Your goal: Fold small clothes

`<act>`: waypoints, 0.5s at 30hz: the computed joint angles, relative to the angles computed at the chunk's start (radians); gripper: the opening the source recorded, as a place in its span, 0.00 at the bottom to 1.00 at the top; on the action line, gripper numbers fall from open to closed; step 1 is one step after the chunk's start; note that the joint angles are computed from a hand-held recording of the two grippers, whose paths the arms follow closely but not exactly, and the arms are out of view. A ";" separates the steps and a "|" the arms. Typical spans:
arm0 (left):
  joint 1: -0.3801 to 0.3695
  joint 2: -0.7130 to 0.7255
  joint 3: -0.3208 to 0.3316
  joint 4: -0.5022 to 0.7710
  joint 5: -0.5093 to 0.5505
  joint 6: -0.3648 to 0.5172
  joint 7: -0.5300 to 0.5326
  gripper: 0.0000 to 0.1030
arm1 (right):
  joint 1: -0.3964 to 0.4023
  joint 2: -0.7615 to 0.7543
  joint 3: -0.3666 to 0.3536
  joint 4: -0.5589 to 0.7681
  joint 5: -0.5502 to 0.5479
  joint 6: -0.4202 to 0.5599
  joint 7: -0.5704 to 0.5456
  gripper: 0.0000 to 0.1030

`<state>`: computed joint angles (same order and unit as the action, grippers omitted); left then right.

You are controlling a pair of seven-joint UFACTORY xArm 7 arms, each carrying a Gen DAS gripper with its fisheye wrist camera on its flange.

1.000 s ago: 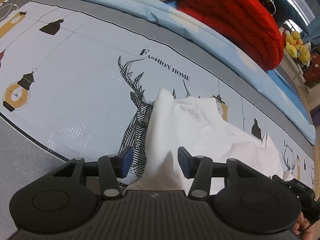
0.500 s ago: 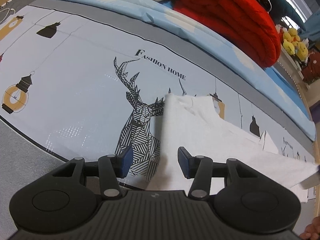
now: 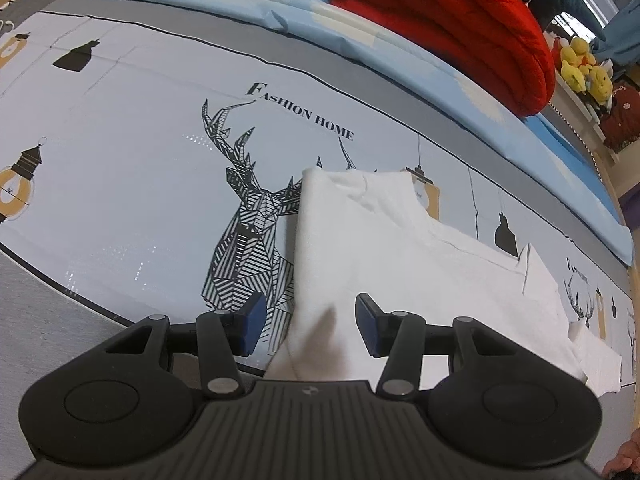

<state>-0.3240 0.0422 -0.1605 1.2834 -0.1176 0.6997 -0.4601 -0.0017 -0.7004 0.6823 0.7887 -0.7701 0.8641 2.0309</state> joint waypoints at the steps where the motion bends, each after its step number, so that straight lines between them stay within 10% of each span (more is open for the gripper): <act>1: -0.001 0.002 -0.001 0.002 0.002 0.001 -0.002 0.53 | -0.005 -0.011 0.002 -0.001 0.005 0.005 -0.016 0.00; 5: -0.005 0.005 -0.003 0.005 0.003 0.001 0.000 0.53 | 0.120 0.035 -0.111 -0.027 0.270 0.165 -0.018 0.06; 8: -0.006 0.006 -0.003 0.004 0.007 0.000 -0.003 0.53 | 0.185 -0.018 -0.183 -0.126 0.402 0.091 0.060 0.10; 12: -0.007 0.008 -0.002 0.004 0.011 0.005 -0.001 0.53 | 0.186 -0.055 -0.200 -0.177 0.424 -0.028 0.103 0.47; 15: -0.008 0.009 -0.003 0.005 0.012 0.005 0.001 0.53 | 0.169 -0.057 -0.207 -0.220 0.441 -0.145 0.136 0.49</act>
